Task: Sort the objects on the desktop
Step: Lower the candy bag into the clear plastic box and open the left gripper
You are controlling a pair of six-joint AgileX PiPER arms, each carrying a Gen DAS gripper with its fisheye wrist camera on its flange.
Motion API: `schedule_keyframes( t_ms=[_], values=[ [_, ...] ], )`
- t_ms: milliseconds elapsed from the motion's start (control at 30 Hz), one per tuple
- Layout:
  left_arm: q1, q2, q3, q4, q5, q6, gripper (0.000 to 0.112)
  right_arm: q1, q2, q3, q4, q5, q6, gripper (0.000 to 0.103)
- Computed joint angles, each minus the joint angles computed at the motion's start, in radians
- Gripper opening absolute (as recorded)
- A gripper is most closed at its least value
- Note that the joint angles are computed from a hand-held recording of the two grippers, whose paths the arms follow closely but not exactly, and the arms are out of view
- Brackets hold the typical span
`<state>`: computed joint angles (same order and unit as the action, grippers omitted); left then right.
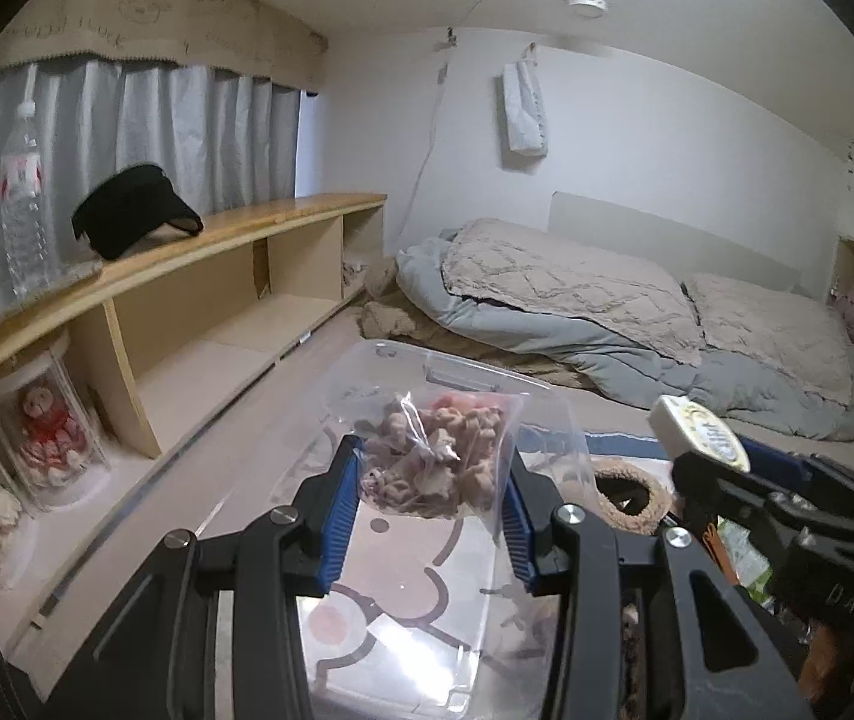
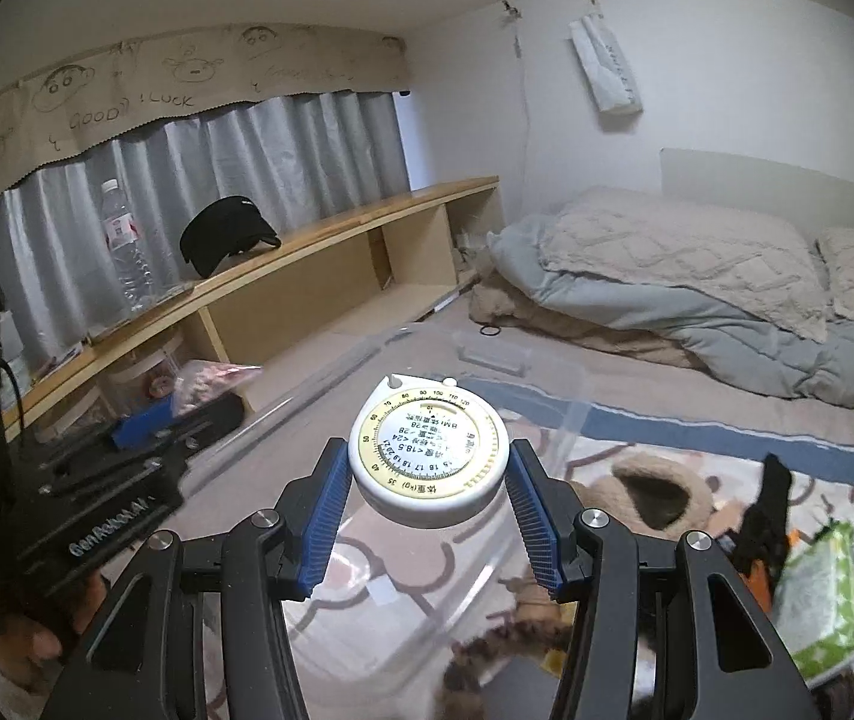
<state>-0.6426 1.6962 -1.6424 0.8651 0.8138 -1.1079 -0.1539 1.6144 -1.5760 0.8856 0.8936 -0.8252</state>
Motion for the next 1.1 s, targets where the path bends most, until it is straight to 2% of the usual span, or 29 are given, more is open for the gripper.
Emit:
schedule_keyframes(
  t_ms=[267, 367, 500, 600, 1100],
  values=[
    [0.049, 0.099, -0.044, -0.036, -0.028, -0.003, 0.042, 0.024, 0.084, -0.018, 0.032, -0.014, 0.013, 0.053],
    [0.089, 0.132, -0.059, -0.130, -0.033, 0.040, 0.042, 0.015, 0.122, -0.029, 0.023, -0.016, 0.045, 0.053],
    [0.117, 0.202, -0.148, -0.253, 0.024, 0.145, 0.042, 0.021, 0.164, -0.058, -0.050, -0.056, 0.100, 0.053],
    [0.119, 0.241, -0.203, -0.319, 0.069, 0.206, 0.042, 0.009, 0.177, -0.070, -0.059, -0.046, 0.112, 0.053],
    [0.125, 0.344, -0.349, -0.450, 0.270, 0.357, 0.042, -0.013, 0.141, -0.059, -0.089, -0.045, 0.113, 0.053]
  ],
)
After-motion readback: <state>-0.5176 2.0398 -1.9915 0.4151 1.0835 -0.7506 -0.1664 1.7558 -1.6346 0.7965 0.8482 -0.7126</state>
